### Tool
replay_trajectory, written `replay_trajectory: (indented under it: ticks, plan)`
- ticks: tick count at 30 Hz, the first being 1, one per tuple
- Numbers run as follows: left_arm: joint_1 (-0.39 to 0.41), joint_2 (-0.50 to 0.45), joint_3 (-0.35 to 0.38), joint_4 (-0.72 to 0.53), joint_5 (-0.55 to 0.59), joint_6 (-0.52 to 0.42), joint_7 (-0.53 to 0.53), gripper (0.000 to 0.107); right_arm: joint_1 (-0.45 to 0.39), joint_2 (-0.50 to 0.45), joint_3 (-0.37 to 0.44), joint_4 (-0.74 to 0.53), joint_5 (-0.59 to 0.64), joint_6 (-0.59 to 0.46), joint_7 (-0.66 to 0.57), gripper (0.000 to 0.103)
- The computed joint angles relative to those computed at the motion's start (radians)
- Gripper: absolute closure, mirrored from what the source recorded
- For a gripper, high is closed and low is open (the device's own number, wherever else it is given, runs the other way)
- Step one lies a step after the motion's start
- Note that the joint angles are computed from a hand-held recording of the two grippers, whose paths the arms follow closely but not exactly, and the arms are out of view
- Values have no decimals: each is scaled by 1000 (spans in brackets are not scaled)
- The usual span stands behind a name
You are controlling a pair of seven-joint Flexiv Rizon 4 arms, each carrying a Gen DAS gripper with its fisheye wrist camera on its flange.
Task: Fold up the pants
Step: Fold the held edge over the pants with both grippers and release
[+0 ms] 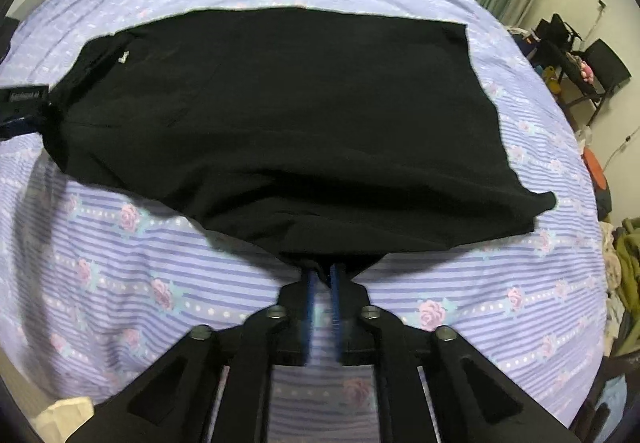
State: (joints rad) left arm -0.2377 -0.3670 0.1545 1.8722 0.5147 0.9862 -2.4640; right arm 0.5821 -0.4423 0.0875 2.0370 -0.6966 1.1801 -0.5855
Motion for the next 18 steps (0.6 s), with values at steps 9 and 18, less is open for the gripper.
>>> replay_trajectory:
  ticks: [9,18]
  plan:
    - [59,19,-133,-59,-34,181,502,24,-29,161,-48,131,-157,66,334,43]
    - [143,-359,-393,-483,-343,115,1186,29,-80,126,-74,139,-231,185,628,43]
